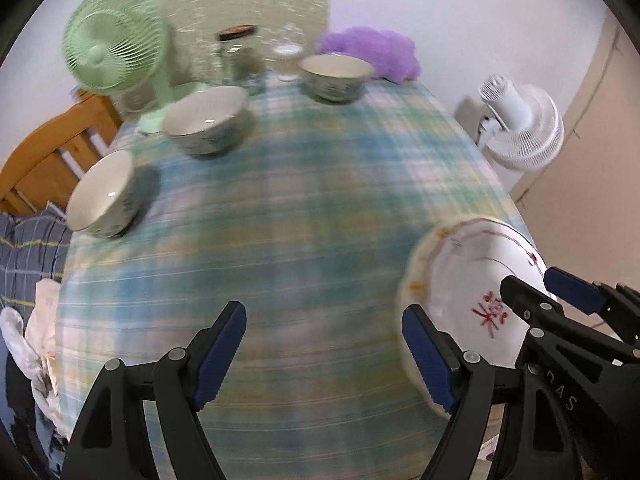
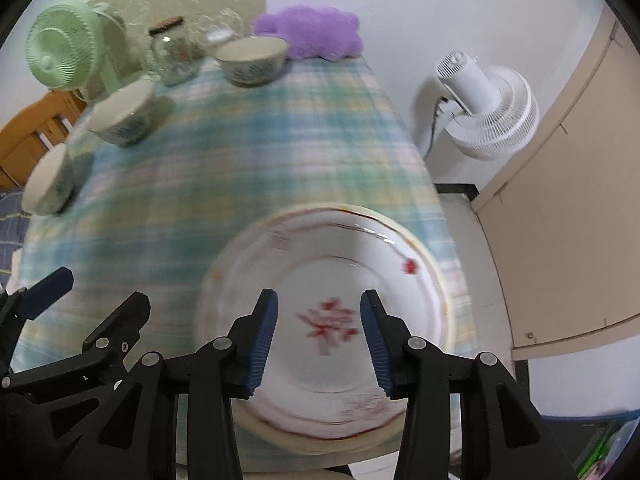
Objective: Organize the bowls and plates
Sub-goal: 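Move both tools to the large grey bowl and grip its rim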
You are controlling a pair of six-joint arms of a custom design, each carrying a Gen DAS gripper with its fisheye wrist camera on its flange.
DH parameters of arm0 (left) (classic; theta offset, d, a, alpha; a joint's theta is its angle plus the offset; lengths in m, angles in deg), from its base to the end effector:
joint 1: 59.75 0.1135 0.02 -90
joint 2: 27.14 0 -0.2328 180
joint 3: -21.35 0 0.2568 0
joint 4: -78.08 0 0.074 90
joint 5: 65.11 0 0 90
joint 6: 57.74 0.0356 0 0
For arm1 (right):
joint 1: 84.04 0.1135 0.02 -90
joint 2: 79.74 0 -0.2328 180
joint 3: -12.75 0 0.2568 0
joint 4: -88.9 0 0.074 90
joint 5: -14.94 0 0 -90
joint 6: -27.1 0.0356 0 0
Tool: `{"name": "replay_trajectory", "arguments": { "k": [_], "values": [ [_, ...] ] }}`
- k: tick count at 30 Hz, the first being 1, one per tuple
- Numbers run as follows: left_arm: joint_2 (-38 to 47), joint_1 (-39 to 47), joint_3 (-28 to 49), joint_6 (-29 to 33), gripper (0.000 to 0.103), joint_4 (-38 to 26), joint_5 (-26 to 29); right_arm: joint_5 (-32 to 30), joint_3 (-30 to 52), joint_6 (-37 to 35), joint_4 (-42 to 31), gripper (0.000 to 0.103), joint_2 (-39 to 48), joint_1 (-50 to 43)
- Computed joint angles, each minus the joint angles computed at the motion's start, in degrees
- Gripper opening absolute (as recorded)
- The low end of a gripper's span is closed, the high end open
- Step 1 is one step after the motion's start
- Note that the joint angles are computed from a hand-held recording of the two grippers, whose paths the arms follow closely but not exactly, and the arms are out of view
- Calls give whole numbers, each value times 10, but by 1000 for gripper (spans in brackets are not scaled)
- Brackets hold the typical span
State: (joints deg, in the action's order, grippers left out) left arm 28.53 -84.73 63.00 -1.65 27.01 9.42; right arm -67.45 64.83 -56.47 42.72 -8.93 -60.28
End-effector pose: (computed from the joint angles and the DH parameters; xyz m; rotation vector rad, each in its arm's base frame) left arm 0.1703 -0.0689 0.1453 -0.2838 2.6193 0.0256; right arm 0.2152 0.0896 0.1519 -0.3652 2.6604 -0.0168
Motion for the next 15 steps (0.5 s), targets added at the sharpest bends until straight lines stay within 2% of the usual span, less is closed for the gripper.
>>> {"name": "replay_trajectory", "arguments": {
  "k": [5, 7, 10, 12, 15],
  "values": [
    [-146, 137, -50, 108, 82, -53, 38, 34, 30, 94, 4, 47, 14, 114],
    [-179, 191, -61, 153, 82, -65, 49, 45, 41, 127, 16, 47, 28, 152],
    [-235, 317, -79, 252, 82, -74, 110, 68, 68, 182, 33, 47, 66, 212],
    [-252, 408, -84, 321, 82, -73, 158, 77, 90, 212, 41, 47, 99, 243],
    [-214, 522, -72, 414, 84, -52, 212, 91, 132, 245, 40, 47, 153, 282]
  ]
}}
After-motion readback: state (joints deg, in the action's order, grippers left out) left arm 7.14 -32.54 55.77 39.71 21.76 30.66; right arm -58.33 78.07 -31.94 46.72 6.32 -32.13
